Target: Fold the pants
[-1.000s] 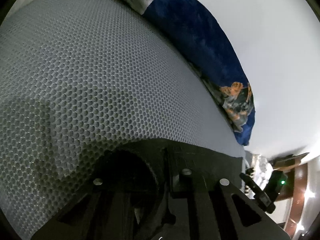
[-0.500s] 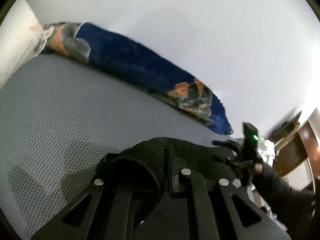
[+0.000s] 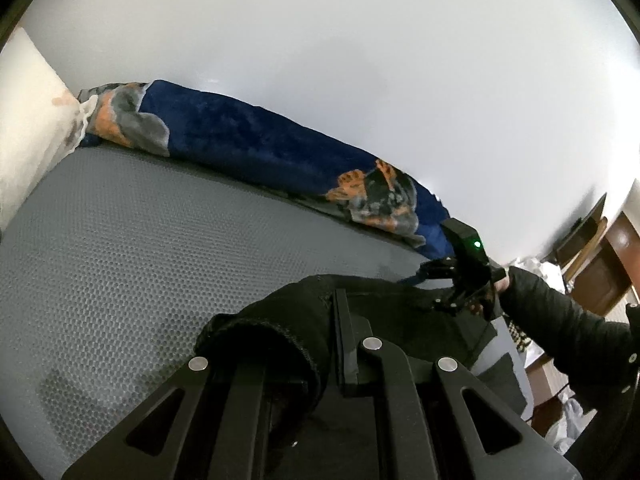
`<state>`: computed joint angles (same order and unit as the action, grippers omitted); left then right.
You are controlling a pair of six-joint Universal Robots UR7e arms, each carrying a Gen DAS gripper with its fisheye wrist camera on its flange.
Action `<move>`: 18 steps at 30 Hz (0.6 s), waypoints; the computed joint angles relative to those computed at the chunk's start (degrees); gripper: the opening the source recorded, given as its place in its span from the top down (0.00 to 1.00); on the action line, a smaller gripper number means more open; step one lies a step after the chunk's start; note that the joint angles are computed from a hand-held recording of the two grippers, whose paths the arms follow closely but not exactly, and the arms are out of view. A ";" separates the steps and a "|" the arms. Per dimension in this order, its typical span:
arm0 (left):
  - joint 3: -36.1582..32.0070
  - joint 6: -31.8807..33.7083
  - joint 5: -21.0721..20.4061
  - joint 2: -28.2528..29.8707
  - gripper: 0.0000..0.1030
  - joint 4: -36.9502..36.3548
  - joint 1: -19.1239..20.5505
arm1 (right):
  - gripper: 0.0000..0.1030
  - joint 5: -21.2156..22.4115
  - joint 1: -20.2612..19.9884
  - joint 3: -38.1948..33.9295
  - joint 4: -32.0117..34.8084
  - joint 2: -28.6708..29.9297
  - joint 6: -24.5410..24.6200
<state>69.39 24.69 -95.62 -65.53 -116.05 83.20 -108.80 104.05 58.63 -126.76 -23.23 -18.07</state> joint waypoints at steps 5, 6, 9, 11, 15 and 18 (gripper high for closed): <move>0.18 -0.10 0.91 0.28 0.91 -0.76 -0.05 | 0.58 0.74 -0.87 1.79 0.98 -1.76 -3.42; 0.23 -0.08 0.99 0.27 0.91 -0.89 -0.08 | 0.60 0.03 -0.89 1.99 0.99 -2.00 -3.90; 0.10 -0.33 1.43 0.47 0.91 -0.93 -0.01 | 0.62 -1.44 -1.13 2.89 1.30 -2.89 -4.77; -0.13 -0.33 1.73 0.67 0.91 -0.87 -0.04 | 0.63 -1.99 -1.27 2.93 1.08 -2.94 -5.20; -0.23 -0.45 2.09 0.82 0.91 -1.03 -0.06 | 0.63 -2.58 -1.28 3.84 0.51 -3.53 -4.90; -0.04 -0.19 2.32 0.70 0.91 -1.27 -0.15 | 0.64 -4.82 -0.49 4.76 -0.61 -3.53 -5.51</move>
